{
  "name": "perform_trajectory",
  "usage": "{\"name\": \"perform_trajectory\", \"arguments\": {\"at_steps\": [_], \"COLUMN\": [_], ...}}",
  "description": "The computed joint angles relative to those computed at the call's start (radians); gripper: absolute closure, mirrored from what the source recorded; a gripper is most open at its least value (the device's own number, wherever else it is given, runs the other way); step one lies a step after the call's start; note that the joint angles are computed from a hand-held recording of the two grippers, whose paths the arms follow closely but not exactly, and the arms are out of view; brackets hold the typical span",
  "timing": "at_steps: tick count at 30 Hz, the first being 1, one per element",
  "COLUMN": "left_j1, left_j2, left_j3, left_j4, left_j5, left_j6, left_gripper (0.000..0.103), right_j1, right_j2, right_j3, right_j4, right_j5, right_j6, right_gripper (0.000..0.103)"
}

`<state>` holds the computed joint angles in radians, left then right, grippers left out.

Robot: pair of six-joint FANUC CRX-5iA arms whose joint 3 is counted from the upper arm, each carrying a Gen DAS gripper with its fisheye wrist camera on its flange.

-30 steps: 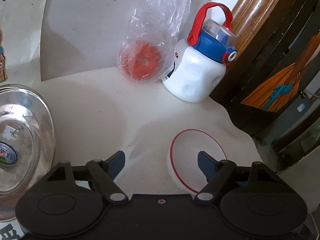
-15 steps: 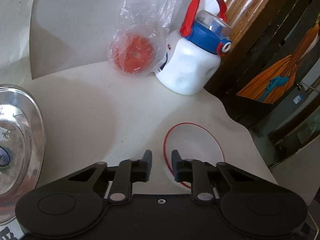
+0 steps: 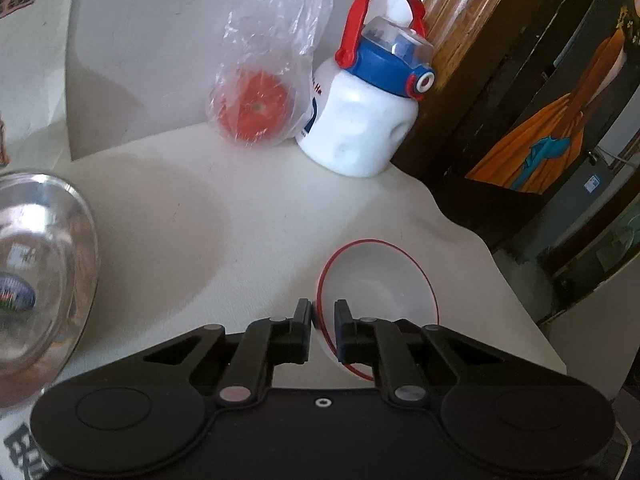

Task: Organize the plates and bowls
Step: 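Close the left gripper on the small bowl rim while the right gripper closes too, then lift the small white bowl with both grippers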

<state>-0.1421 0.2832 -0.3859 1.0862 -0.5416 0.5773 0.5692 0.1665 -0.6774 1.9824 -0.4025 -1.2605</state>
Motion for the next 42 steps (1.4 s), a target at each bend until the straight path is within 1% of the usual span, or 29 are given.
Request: {"name": "perform_trajectory", "arguments": {"at_steps": [4,9,13,19,24,31,35,42], "left_j1": [0.021,0.056,0.100,0.191,0.282,0.407,0.480,0.619], "left_j2": [-0.046,-0.141,-0.228,-0.356,-0.436,-0.524,-0.562,-0.606], "left_j3": [-0.036,-0.102,-0.156,-0.237,-0.290,-0.343,-0.359,-0.382], "left_j4": [-0.007,0.007,0.007,-0.011,-0.028,-0.053,-0.068,-0.087], "left_j5": [-0.031,-0.073,-0.121,-0.205,-0.286,-0.378,-0.429,-0.511], "left_j6": [0.011,-0.023,-0.034,-0.049,-0.066,-0.102,-0.127,-0.185], "left_gripper": [0.091,0.091,0.091,0.091,0.091,0.091,0.091,0.091], "right_j1": [0.064,0.185,0.296,0.453,0.542,0.616,0.643,0.667], "right_j2": [-0.044,-0.097,-0.132,-0.146,-0.139,-0.112,-0.090,-0.030], "right_j3": [-0.025,-0.036,-0.024,0.019,0.044,0.087,0.122,0.199], "right_j4": [-0.091,-0.258,-0.385,-0.526,-0.569,-0.590,-0.596,-0.614], "right_j5": [-0.032,-0.108,-0.185,-0.301,-0.356,-0.389,-0.392,-0.365], "right_j6": [0.051,0.177,0.281,0.397,0.424,0.446,0.471,0.521], "right_gripper": [0.082,0.082,0.082,0.082,0.082,0.082,0.082,0.082]}}
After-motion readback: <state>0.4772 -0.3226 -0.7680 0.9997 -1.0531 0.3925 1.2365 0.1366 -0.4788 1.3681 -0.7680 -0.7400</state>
